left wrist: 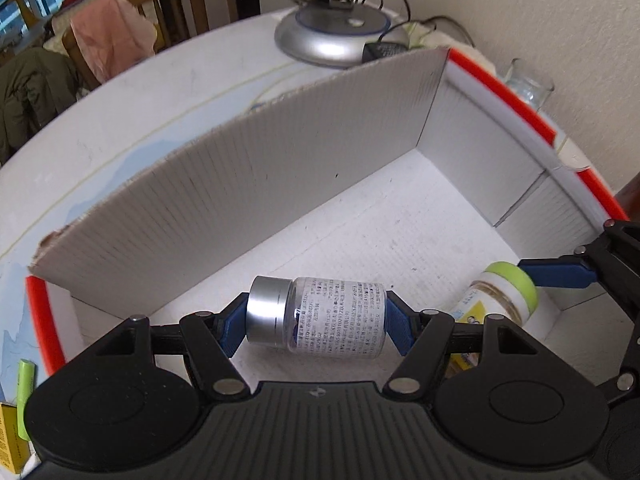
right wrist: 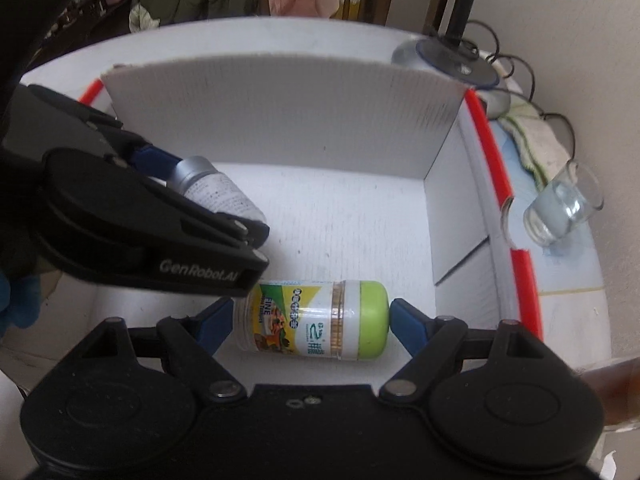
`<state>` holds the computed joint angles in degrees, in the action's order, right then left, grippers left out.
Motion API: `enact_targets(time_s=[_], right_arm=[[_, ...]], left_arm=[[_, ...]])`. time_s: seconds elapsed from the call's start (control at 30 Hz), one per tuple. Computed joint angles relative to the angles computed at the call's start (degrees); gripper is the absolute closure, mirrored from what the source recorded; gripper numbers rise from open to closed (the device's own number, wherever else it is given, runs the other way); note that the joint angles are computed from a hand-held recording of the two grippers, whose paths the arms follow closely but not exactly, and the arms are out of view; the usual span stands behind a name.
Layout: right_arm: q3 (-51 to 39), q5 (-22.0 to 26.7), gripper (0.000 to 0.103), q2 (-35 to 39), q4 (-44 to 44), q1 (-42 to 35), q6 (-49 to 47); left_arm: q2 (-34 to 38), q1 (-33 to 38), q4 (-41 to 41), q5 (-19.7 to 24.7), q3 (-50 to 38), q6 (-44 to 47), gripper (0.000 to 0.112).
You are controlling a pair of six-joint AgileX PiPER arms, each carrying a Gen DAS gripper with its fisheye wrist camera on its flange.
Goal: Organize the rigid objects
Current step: 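Carry the pill bottle and jar with both tools into the red shoebox, then open both tools to release the bottle and jar, then withdraw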
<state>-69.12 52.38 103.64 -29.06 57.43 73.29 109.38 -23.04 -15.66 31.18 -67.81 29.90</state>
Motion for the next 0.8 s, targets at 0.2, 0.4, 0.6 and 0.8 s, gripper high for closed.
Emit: enact_targets(time_s=[0.2, 0.4, 0.6, 0.8], right_arm=[[0.89, -1.48, 0.02, -0.59, 1.24, -0.97, -0.89], [1.83, -2.9, 0.021, -0.66, 1.12, -2.23, -1.21], [3.5, -4.09, 0.018, -1.98, -0.18, -2.17, 0.6], [4.68, -3.58, 0.017, -4.51, -2.73, -0.45, 4.14]], left_arm=[[3.17, -0.25, 2.45, 2.96, -3.05, -3.76, 0.043], [3.97, -0.63, 3.86, 3.23, -3.85, -5.13, 0.044], [1.68, -0.63, 4.23, 1.38, -1.96, -5.81, 0.042], [-2.98, 0.87, 0.56, -0.34, 1.81, -3.14, 0.042]])
